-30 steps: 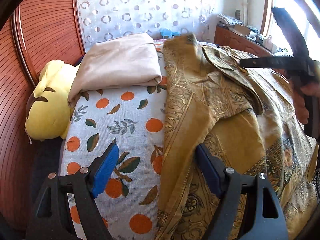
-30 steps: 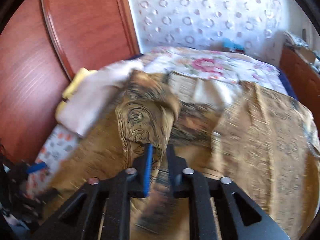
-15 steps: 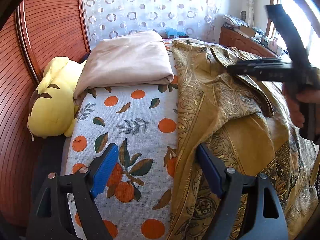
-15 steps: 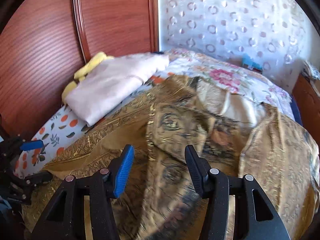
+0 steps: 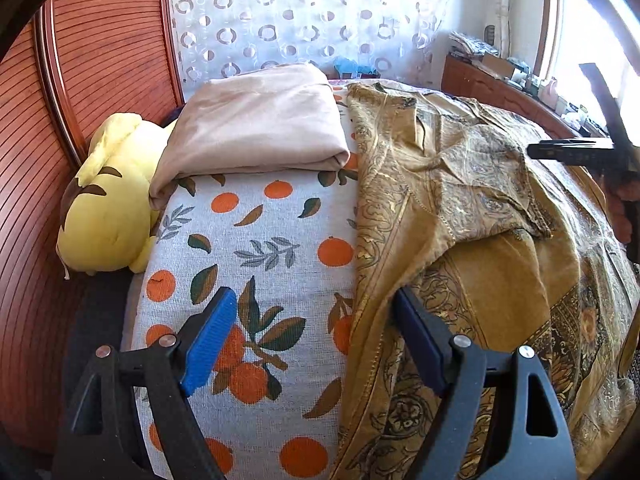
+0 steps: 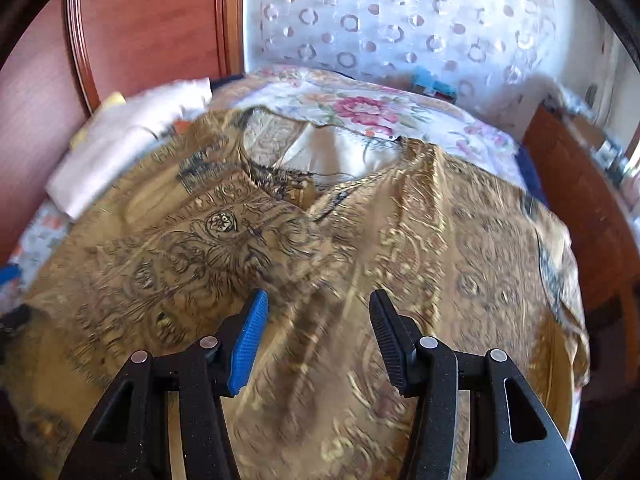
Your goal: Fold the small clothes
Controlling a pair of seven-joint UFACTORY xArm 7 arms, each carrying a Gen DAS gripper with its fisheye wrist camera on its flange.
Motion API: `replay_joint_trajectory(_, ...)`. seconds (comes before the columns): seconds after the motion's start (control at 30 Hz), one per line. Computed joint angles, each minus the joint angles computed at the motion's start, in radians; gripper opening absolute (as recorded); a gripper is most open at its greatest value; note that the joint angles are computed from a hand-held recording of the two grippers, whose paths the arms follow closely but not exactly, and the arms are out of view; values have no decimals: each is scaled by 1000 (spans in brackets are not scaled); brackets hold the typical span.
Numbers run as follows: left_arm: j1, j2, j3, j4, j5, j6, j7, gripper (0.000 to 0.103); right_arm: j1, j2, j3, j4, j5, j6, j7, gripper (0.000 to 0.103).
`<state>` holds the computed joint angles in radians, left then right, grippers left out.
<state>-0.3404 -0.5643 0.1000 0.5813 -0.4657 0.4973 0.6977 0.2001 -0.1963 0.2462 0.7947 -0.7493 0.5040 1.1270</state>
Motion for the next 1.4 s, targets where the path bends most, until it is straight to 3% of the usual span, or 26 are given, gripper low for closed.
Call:
replay_joint_trajectory(0.17,-30,-68,8,-14,-24,-8,8,81,-41,-117,15,-129,-15,-135,12,55)
replay_joint_trajectory(0.2,-42,-83,10,-13,-30,-5,10,81,-21,-161,-4,-158,29,-136,-31,55)
replay_joint_trajectory(0.33,-93,-109,7,9,-55,32,10,81,-42,-262,44,-262,68,-172,-37,55)
replay_joint_trajectory(0.37,-105,-112,1,12,-61,34,9,81,-6,-328,34,-298,115,-135,-68,55)
replay_joint_trajectory(0.63,-197,-16,-76,78,-87,19,0,81,27,-480,73,-416,314,5,-191,58)
replay_joint_trajectory(0.83,-234,103,-138,159,-95,5,-18,81,45,-617,73,-480,399,94,-253,58)
replay_joint_trajectory(1.17,-207,218,-228,229,-17,31,-99,81,73,-773,81,-543,491,159,-298,69)
replay_joint_trajectory(1.4,-201,230,-258,209,42,0,-137,84,97,-873,43,-578,535,194,-342,70)
